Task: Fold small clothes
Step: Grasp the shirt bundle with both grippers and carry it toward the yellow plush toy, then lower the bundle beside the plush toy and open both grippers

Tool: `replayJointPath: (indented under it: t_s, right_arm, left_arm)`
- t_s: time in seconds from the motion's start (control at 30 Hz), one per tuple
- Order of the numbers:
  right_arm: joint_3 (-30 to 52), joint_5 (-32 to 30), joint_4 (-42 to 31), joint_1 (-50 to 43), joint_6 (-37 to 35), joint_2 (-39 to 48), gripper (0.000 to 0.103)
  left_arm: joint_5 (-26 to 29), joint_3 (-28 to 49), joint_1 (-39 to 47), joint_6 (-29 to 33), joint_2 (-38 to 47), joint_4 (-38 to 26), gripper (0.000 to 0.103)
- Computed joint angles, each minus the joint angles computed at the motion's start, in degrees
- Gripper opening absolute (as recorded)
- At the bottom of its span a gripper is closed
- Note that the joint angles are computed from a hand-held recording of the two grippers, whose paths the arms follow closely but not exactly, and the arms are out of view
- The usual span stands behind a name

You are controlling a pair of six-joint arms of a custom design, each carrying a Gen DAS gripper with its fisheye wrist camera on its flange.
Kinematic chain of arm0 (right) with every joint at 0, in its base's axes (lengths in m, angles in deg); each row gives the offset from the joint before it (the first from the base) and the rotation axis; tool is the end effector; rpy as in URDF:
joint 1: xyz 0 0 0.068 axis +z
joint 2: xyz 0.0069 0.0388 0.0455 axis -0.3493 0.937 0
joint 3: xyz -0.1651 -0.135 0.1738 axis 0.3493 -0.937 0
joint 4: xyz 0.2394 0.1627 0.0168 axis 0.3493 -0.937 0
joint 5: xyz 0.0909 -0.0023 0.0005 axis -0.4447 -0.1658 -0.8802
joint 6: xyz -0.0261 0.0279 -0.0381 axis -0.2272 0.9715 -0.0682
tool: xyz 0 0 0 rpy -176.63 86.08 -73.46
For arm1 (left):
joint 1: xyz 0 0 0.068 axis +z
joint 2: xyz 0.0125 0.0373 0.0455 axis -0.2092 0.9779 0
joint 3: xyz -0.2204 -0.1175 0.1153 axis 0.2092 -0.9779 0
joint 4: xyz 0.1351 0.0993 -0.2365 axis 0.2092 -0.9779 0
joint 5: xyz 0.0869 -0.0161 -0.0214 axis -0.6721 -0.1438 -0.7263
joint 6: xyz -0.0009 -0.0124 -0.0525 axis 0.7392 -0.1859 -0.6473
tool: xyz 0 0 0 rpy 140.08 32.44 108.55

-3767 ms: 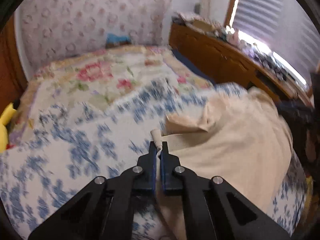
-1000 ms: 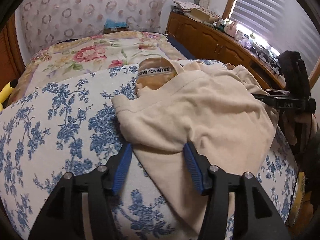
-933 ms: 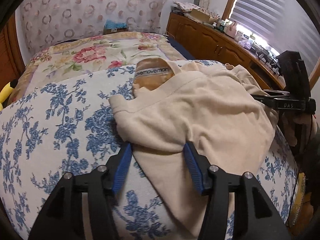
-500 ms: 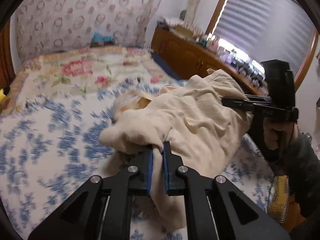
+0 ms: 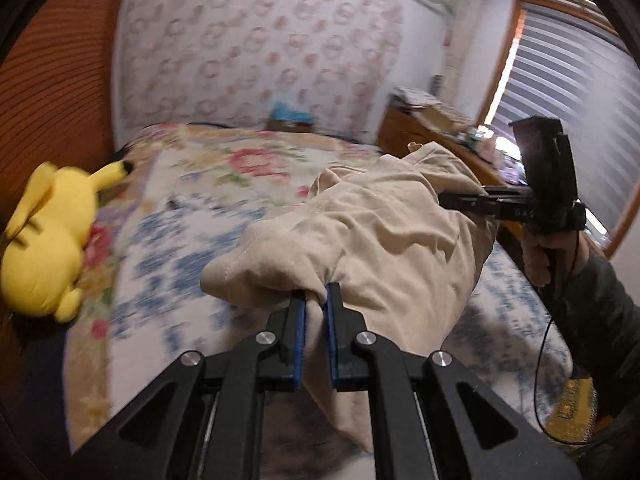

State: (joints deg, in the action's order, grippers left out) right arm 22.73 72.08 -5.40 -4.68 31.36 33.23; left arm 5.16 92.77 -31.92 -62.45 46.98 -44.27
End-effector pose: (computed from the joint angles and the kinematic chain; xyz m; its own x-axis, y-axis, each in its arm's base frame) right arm 0.2910 0.0884 0.2586 -0.6908 -0.1406 -0.7092 -0.3473 0.9249 0.1549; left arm 0.2732 -0.1145 0.2414 -0.6231 0.2330 -0.7466 0.6072 0.7458 -0.2740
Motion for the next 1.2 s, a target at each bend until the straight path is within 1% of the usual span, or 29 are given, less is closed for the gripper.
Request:
replayJointPath:
  t_s: [0.07,0.13,0.17,0.2,0.23,0.33,0.4,0.47,0.5,0.57,0.6,0.7,0.83,0.93,1.0,1.03,1.1,1.13,1.17,1.2]
  right_arm:
    - [4.6,1.1,1.7,2.8,0.3,7.3,0.016]
    - [10.4,1.2,2.6,4.8,0.8,15.4,0.016]
    - [11.7,1.4,3.0,5.5,1.0,17.4,0.016]
    - [15.5,1.8,2.9,6.3,0.8,21.7,0.016]
    - [17.9,2.1,2.5,6.5,0.5,24.2,0.016]
    - [28.7,0.6,0.2,6.5,0.9,34.3,0.016]
    - [34.0,0.3,-1.1,6.9,1.3,38.9,0.016]
    - [40.8,-0.4,-3.0,6.9,1.3,44.5,0.016]
    - [45.4,-1.2,-4.4,6.9,1.4,48.2,0.016]
    - [51.2,-1.7,-6.3,7.1,1.6,52.7,0.016]
    - [55.5,-2.4,-7.5,7.1,1.8,55.9,0.016]
    - [62.0,-4.6,-8.8,6.8,1.7,60.6,0.016]
    - [71.6,-6.0,-12.4,6.5,0.9,67.0,0.016]
    - [75.4,-6.6,-13.9,6.1,-0.2,69.4,0.019]
    - [75.0,-5.9,-13.6,6.1,-0.1,69.0,0.023]
    - [73.7,-5.4,-13.1,6.0,0.1,67.9,0.026]
    - [69.0,-4.9,-10.4,5.7,0.5,64.5,0.033]
    - [65.3,-3.8,-8.6,5.5,0.5,61.8,0.038]
    - [62.4,-3.1,-7.4,5.3,0.3,59.7,0.039]
    - [57.6,-2.7,-5.5,5.0,-0.3,56.2,0.040]
  left_arm:
    - [0.9,-1.0,3.6,1.5,1.1,0.7,0.006]
    - [2.2,-0.8,7.5,2.6,4.1,1.7,0.006]
    - [2.3,-0.6,8.4,2.6,5.3,2.3,0.006]
    - [3.1,0.1,10.5,3.3,7.5,3.0,0.006]
    - [3.7,0.8,11.7,3.8,9.1,3.4,0.006]
    - [4.1,3.1,14.5,4.7,13.8,4.9,0.006]
    - [4.4,4.9,16.2,4.9,17.3,6.3,0.006]
    - [5.3,6.4,18.1,5.3,19.7,6.6,0.006]
    - [5.6,6.9,19.0,5.4,21.1,7.1,0.006]
    - [6.2,7.7,20.7,5.6,23.6,7.7,0.006]
    - [6.7,8.1,21.6,5.8,24.9,7.9,0.006]
    - [7.8,7.6,23.2,6.0,25.8,8.6,0.006]
    - [7.0,6.7,23.7,6.2,25.3,9.4,0.006]
    - [7.1,6.2,23.9,6.3,24.6,9.5,0.006]
    - [5.6,5.4,23.6,6.6,23.2,9.7,0.006]
    - [4.6,4.9,23.4,6.8,22.2,10.0,0.006]
    - [4.7,4.7,23.4,6.6,21.1,9.9,0.006]
    - [4.7,4.8,23.4,6.5,20.8,9.8,0.006]
    - [4.3,4.7,23.2,6.4,20.0,9.7,0.007]
    - [3.5,4.3,22.9,6.4,19.1,10.0,0.015]
